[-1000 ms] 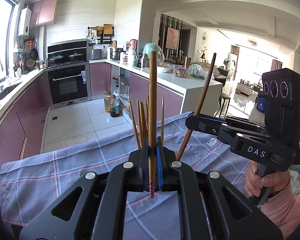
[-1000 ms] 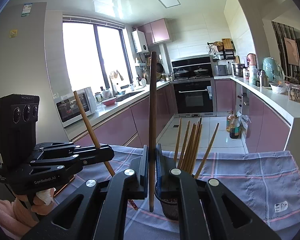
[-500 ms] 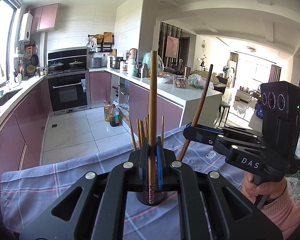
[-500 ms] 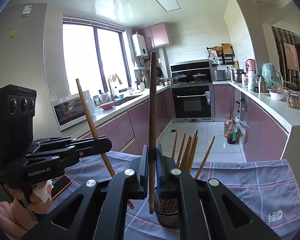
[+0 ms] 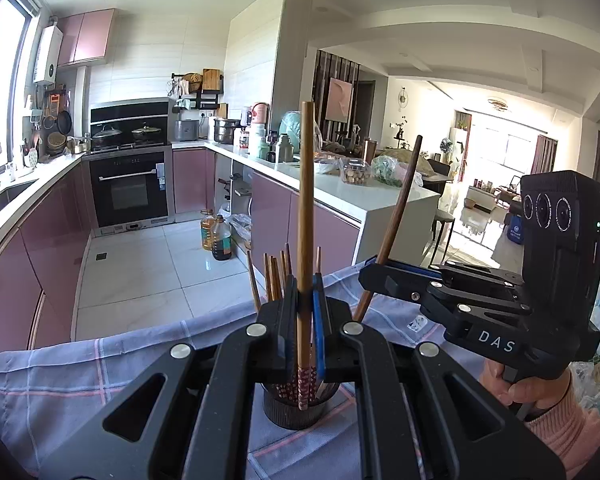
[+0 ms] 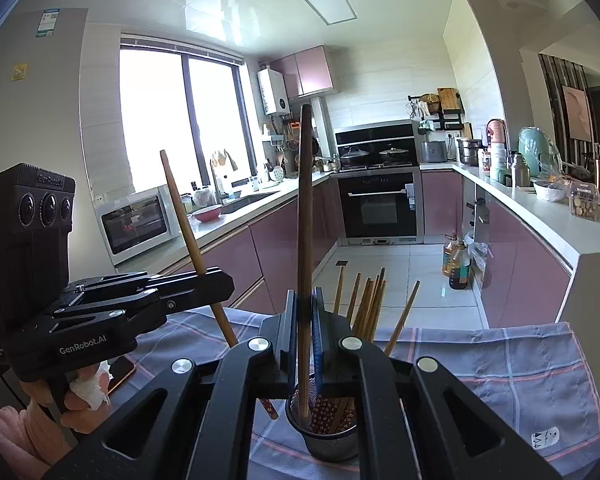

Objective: Organize utensils
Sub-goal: 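Push the chopstick down into the cup and open the right gripper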

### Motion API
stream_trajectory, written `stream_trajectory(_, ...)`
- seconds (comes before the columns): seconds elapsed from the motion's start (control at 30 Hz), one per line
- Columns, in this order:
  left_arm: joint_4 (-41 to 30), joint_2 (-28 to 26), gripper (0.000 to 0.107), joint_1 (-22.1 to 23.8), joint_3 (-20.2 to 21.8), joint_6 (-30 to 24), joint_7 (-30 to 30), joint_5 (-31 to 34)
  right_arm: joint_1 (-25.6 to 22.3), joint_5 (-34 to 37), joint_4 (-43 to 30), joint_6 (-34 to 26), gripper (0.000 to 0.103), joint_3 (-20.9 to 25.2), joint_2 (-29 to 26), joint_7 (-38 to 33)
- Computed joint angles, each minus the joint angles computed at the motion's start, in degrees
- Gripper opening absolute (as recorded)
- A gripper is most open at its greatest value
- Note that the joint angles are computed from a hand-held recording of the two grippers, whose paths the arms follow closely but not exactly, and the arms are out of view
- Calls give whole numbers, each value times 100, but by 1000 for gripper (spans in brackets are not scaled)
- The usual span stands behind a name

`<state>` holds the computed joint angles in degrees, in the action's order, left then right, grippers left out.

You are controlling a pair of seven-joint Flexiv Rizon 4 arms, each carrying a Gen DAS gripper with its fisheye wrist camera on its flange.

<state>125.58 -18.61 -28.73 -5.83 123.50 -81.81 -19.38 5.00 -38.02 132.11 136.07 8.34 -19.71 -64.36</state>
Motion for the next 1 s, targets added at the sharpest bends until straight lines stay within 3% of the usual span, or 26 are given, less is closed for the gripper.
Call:
stream_trajectory(0.23, -140, -42, 8, 216, -52, -131, -90, 203, 21, 55, 31, -32, 6, 8, 40, 1)
stream_trajectory(1.0, -385, -223, 8, 38, 110, -420, 50, -33, 152, 315, -93, -374, 6, 62, -24, -35)
